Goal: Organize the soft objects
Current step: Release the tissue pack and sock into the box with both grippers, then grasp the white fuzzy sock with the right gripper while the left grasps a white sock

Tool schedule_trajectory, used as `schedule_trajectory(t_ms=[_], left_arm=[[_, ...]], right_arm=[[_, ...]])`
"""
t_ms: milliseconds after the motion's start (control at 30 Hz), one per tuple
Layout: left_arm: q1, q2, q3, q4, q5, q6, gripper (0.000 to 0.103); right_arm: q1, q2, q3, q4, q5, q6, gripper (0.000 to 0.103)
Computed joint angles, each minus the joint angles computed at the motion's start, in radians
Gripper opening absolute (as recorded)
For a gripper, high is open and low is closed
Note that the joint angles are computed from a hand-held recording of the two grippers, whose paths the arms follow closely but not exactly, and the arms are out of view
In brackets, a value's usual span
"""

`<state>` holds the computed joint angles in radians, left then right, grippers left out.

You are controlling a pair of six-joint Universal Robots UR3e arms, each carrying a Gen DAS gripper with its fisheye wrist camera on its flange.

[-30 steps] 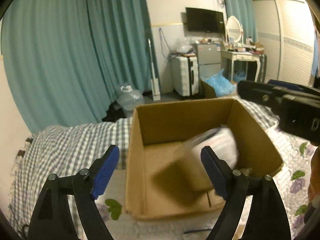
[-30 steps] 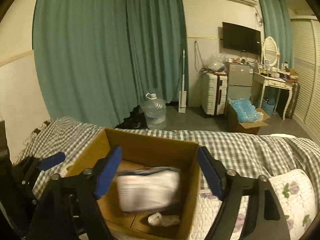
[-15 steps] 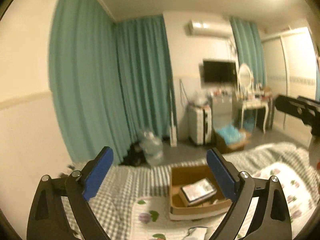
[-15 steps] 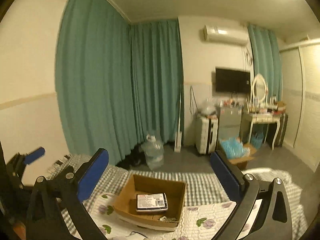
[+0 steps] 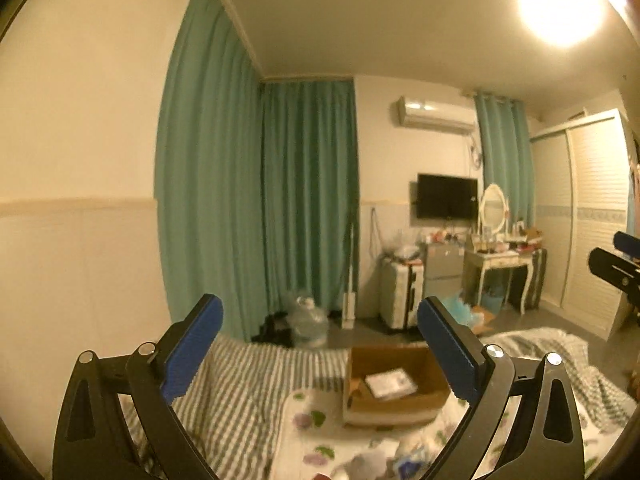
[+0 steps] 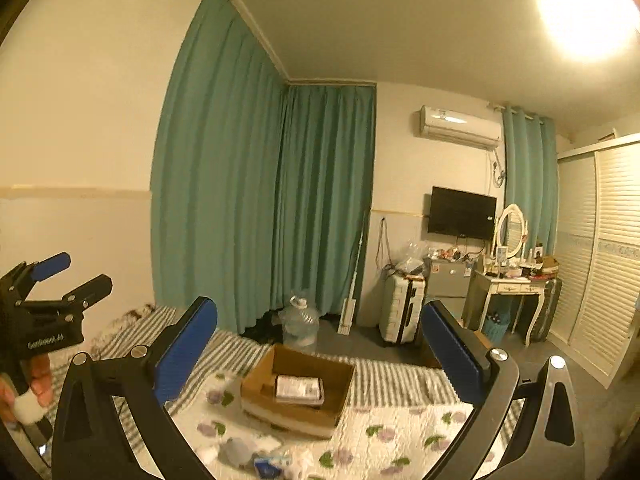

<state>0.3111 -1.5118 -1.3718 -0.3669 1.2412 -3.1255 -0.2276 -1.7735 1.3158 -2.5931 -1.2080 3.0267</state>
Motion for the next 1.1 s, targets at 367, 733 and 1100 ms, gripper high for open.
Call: schedule_trajectory(t_ms=[367,733,1100], left_arm=[[-0.079,-0.048,-0.4,0.197,0.053,0.025,0.1],[-0.171,-0.419,-0.299,0.255,0.161,0.075,0.1],[-0.136,-0.554,-0.233,0.101,0.134,0.055,0.1]], right_arm=[[0.092,0.087,0.638,-0.458,-0.043,-0.068,0.103],[0.13,0.56,0.388,-0.343,-0.119,-0.206,0.103],[0.144,0.812,0.121,-0.14,-0.131,-0.248,0.083]])
